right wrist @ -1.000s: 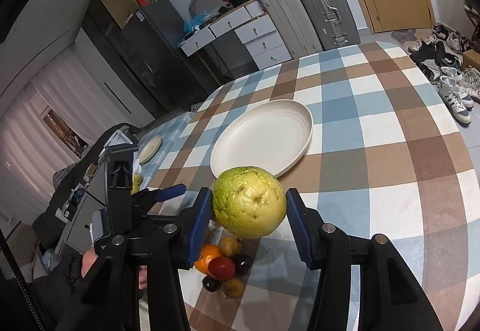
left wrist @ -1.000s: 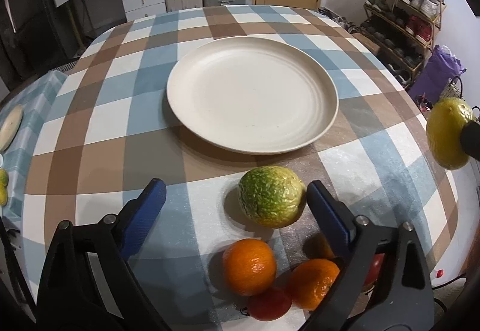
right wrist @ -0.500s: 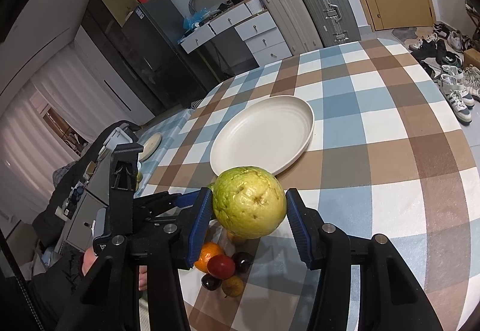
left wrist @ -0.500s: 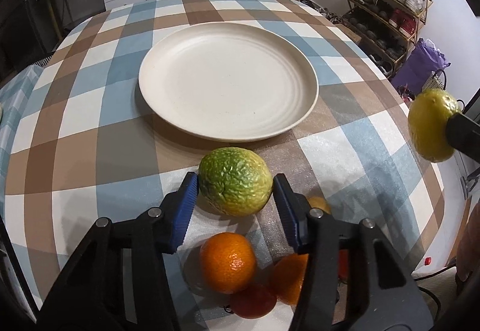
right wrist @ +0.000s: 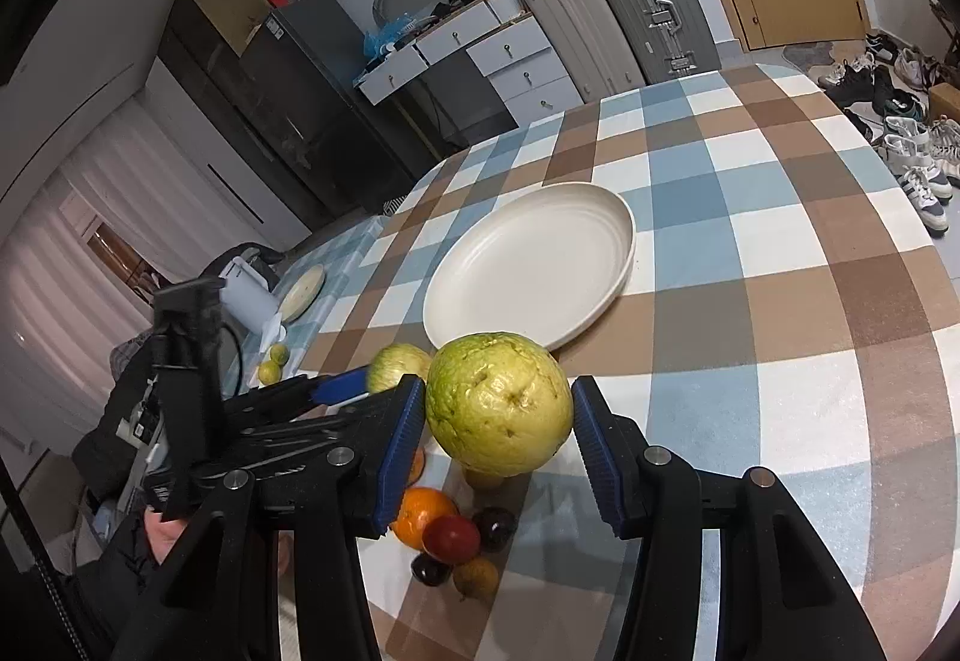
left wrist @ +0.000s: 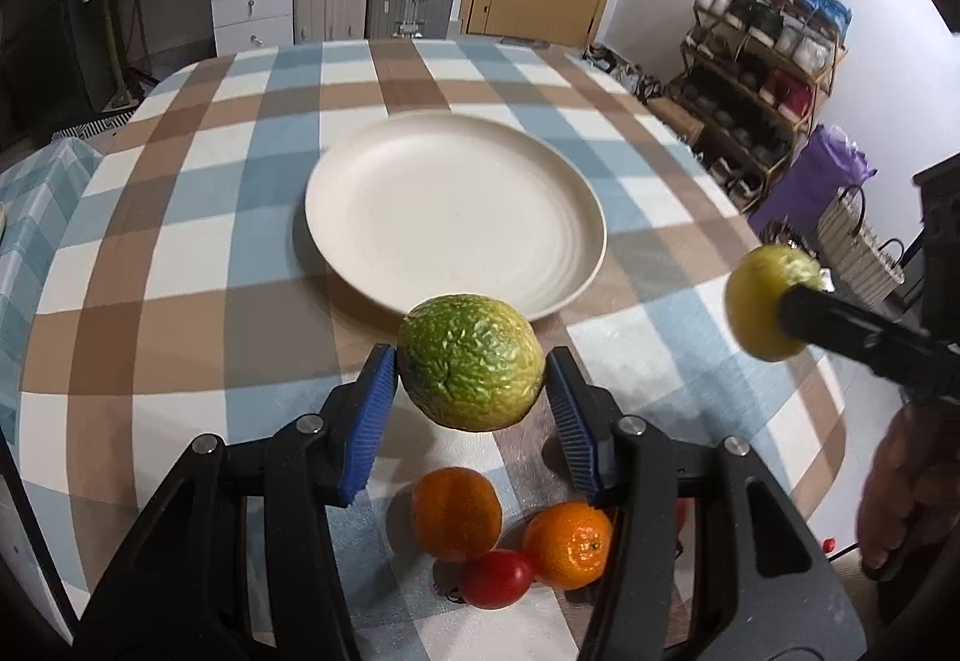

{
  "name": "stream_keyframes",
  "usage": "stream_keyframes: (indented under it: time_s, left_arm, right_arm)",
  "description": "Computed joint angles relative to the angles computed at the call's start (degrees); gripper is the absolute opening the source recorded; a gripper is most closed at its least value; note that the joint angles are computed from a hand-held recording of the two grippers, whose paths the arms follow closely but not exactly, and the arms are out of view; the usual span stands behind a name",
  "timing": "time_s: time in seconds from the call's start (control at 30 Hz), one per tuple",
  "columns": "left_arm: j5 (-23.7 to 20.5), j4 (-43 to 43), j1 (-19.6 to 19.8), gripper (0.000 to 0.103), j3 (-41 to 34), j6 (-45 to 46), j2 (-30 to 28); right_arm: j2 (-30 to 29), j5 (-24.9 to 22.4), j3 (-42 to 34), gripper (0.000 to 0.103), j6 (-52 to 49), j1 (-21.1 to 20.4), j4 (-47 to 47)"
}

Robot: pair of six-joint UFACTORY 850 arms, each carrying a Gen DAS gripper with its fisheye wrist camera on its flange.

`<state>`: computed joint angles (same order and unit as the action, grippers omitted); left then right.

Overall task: Organize fruits
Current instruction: 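Lift the guava with the right tool while the left tool grasps the other guava, then lower both guavas onto the cream plate and open both tools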

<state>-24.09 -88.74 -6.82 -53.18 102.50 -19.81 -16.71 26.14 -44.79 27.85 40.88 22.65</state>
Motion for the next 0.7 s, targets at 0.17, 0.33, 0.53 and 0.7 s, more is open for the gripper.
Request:
stream_keyframes:
  time_s: [0.17,0.33,0.53,0.7]
  left_arm:
    - [-2.64,2.46,1.32,0.049,-2.90,-2.82,-0.23]
    - [-4.02,8.24,1.17,0.049,-9.23,-8.00,-3.37]
    - [-4.65,17.50,-0.26,0.049,-18.94,-17.53,-10.60]
    - [-4.61,23.05,-1.67,0.049,-26.76,-21.95,-16.65]
  right_arm:
    - [-1.41,-0.38,-1.97,0.051,3.35,-1.12,-3.68]
    - [-3.53,-2.42,-5.75,0.051,2.67,-3.27,-6.05]
    - [-7.85,-6.42,-12.30,0.051,0.56,-6.50,-9.28]
    - [-13.13,-10.55,-18.69,0.051,0.15,-9.28,-12.83]
